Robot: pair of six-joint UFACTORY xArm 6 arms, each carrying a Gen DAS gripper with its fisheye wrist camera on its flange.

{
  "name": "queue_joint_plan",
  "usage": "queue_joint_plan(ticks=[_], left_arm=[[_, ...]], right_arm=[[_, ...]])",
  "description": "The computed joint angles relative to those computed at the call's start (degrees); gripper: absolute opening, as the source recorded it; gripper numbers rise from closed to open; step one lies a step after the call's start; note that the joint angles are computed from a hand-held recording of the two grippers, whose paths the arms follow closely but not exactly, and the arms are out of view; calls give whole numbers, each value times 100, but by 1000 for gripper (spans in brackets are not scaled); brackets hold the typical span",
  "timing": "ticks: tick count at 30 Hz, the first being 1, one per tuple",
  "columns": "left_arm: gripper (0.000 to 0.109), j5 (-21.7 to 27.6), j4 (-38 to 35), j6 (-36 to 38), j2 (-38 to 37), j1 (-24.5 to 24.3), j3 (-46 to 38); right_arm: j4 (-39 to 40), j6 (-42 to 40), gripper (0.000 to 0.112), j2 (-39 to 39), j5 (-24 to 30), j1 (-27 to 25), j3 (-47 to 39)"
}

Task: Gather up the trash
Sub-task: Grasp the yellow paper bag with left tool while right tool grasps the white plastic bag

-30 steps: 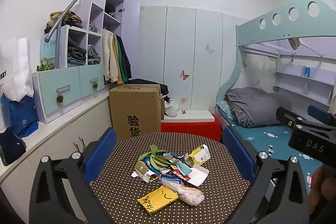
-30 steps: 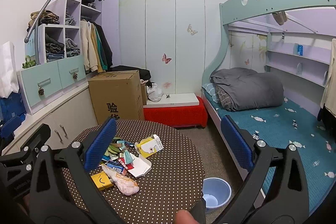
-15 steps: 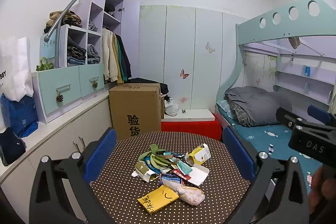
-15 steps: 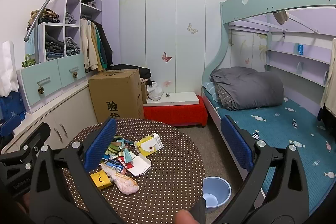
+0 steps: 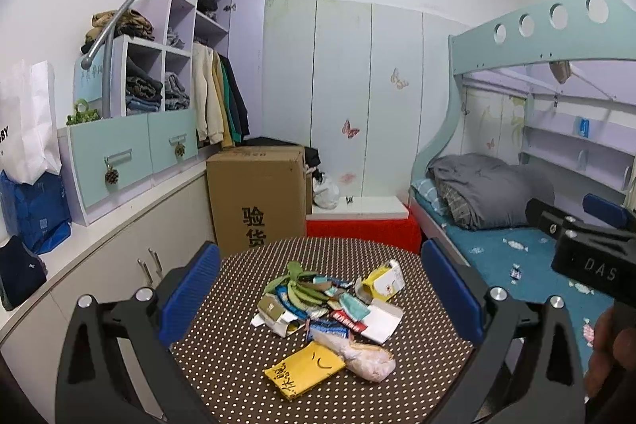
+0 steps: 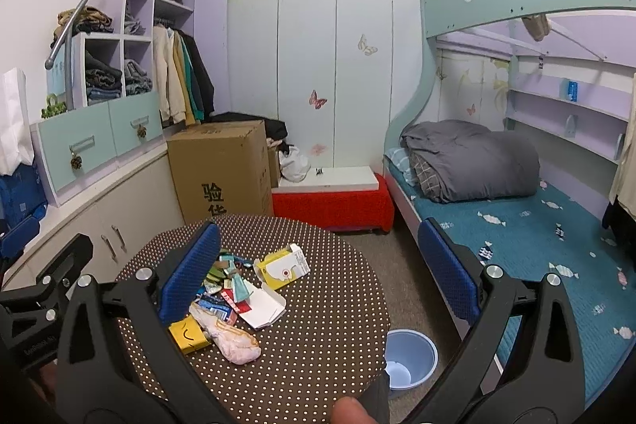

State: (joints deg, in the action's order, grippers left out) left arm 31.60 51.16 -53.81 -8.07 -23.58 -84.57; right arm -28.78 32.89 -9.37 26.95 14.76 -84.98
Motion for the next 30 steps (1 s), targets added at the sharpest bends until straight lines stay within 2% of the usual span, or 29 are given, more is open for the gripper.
queue_joint_plan(ticks=[5,11,17,23,28,30], left_arm=[[99,24,-553,476,141,214,142],[99,82,-1527,1416,400,521,347],[99,61,-2360,2306,609,782,541],[99,61,-3157,3425,863,915,593],[99,46,-3673,4533,1145,919,495],[99,114,-3866,4952,1335,911,348]], right_arm=[[606,-604,97,376,113,-12,-135],[1988,-1956,97,1058,481,37,-401],[2821,-3045,97,1689,932,227,-665],[3403,-4009,97,2189,1376,356,-976],[3533,-4623,97,2535,1606,462,-1254],[3558,-4777,91,2645,1639,483,-1352]])
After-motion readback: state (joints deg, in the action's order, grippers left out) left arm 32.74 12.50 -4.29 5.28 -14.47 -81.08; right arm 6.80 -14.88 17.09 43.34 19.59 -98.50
